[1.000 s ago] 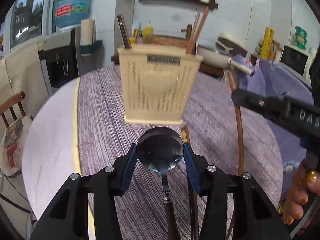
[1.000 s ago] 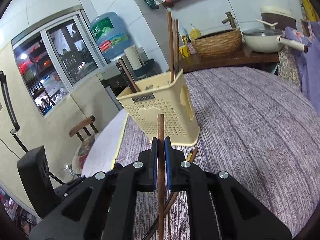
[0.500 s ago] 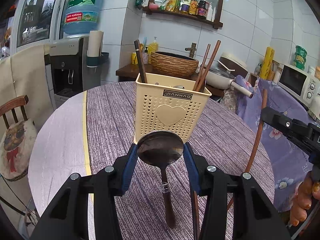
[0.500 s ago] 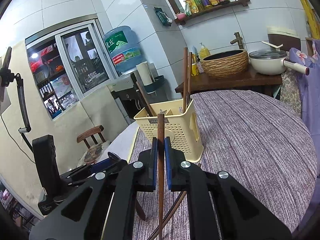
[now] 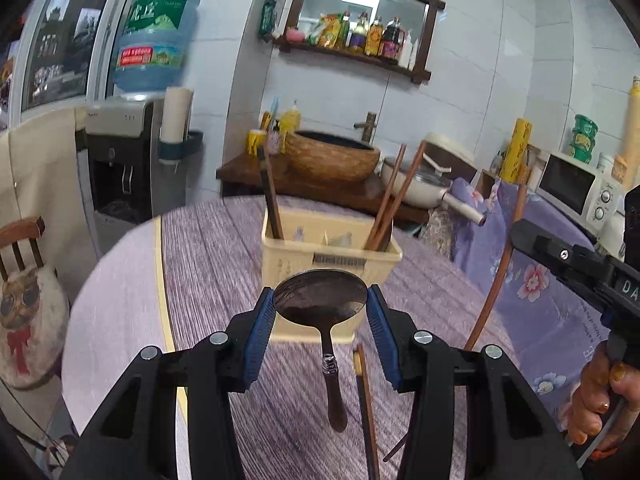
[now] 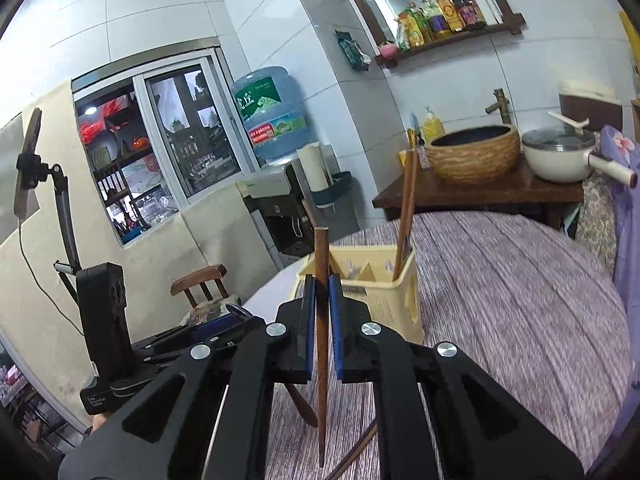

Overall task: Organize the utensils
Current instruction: 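Lower the spoon into the basket with the left tool while the right tool inserts the chopstick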

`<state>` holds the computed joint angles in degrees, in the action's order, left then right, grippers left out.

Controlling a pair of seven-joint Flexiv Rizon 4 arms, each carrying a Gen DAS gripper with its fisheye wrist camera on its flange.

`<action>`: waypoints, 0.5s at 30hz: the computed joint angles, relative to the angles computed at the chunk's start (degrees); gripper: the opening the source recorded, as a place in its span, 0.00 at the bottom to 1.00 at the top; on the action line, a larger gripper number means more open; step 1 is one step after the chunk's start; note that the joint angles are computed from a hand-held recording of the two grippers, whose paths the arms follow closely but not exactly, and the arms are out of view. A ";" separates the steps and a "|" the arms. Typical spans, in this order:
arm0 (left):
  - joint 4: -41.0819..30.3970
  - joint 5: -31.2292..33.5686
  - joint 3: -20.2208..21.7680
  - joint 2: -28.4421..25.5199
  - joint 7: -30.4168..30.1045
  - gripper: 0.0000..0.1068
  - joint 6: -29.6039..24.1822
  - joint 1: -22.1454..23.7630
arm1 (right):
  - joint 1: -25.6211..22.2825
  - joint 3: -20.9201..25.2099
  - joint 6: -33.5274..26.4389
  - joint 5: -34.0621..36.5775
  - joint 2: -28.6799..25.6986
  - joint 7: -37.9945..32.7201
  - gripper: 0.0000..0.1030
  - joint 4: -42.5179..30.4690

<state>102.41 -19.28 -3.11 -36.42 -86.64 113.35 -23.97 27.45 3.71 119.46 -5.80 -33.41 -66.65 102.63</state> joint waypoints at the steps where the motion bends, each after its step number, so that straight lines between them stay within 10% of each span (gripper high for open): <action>1: -0.73 0.17 0.09 0.39 0.17 0.43 0.26 0.16 | 0.76 -1.01 -0.33 0.36 0.21 -0.61 0.08 -0.83; 5: -5.49 -0.72 1.46 0.75 1.51 0.43 0.17 -0.22 | 4.45 -5.88 -1.90 3.55 0.39 -3.38 0.08 -5.95; 15: -25.74 -21.51 23.45 -10.74 9.13 0.43 -7.45 -14.84 | 18.36 -28.72 -9.10 17.19 -8.45 -8.55 0.08 -24.73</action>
<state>76.67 -40.79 20.34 -47.15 -77.51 105.90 -38.81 45.81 -25.01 110.36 11.39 -41.86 -75.20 77.90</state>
